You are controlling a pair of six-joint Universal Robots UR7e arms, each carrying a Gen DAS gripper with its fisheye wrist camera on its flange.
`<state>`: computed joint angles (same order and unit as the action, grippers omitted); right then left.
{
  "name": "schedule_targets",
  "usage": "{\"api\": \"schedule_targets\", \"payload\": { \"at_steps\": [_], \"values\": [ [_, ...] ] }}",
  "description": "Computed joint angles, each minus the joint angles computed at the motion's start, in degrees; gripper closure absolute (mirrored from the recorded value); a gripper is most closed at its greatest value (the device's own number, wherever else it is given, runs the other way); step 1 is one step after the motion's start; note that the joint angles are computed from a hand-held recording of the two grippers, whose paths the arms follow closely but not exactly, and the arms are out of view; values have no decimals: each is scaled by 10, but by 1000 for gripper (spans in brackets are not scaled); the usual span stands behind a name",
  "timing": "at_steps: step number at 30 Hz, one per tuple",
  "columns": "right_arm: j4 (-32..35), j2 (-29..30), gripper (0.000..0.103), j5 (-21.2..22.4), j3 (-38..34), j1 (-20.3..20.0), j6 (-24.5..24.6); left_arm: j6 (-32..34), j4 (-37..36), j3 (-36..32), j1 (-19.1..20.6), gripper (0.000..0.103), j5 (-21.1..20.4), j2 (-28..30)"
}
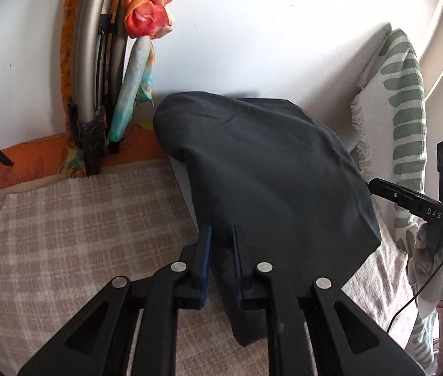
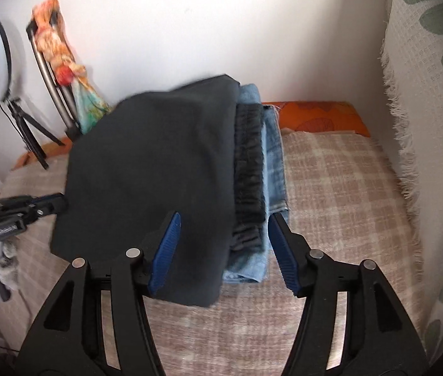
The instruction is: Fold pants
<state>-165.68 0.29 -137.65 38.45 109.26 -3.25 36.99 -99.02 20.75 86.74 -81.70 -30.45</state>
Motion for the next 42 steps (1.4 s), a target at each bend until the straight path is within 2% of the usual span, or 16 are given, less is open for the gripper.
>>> {"api": "schedule_targets", "payload": {
  "at_steps": [2, 4, 8, 12, 16, 17, 19, 24, 25, 27, 29, 30, 32, 35, 37, 42],
  "values": [
    [35, 6, 42, -43, -3, 1, 15, 11, -20, 55, -2, 93, 14, -24],
    [37, -6, 42, -44, 22, 0, 36, 28, -49, 125, -3, 93, 27, -55],
    [-15, -37, 42, -41, 90, 9, 57, 58, -102, 230, -4, 93, 46, -108],
    [-39, -44, 42, -50, 113, 29, 57, 47, -105, 251, -7, 93, 32, -133],
    [-65, -49, 42, -50, 126, 55, 60, 52, -141, 303, -13, 93, 17, -183],
    [-70, -49, 41, -49, 127, 62, 60, 54, -150, 319, -14, 93, 11, -199],
    [-90, -47, 32, -51, 131, 77, 55, 57, -170, 348, -17, 93, 3, -226],
    [-116, -38, 30, -58, 135, 115, 45, 80, -233, 431, -23, 92, -11, -299],
    [-120, -35, 30, -57, 137, 122, 45, 81, -245, 445, -24, 86, -12, -312],
    [-126, -30, 30, -63, 135, 133, 44, 89, -267, 470, -22, 65, -22, -337],
    [-130, -21, 30, -72, 131, 144, 44, 91, -316, 509, -20, 31, -37, -369],
    [-130, -19, 27, -71, 131, 148, 45, 89, -332, 519, -19, 27, -40, -378],
    [-135, -13, 22, -73, 130, 157, 46, 81, -368, 543, -16, 25, -51, -398],
    [-147, 2, 19, -85, 118, 169, 37, 70, -349, 547, -12, 25, -62, -419],
    [-151, 11, 12, -90, 110, 176, 34, 67, -348, 556, -9, 25, -66, -431],
    [-173, 45, 8, -116, 73, 196, 17, 82, -365, 582, 1, 25, -68, -457]
  ]
}}
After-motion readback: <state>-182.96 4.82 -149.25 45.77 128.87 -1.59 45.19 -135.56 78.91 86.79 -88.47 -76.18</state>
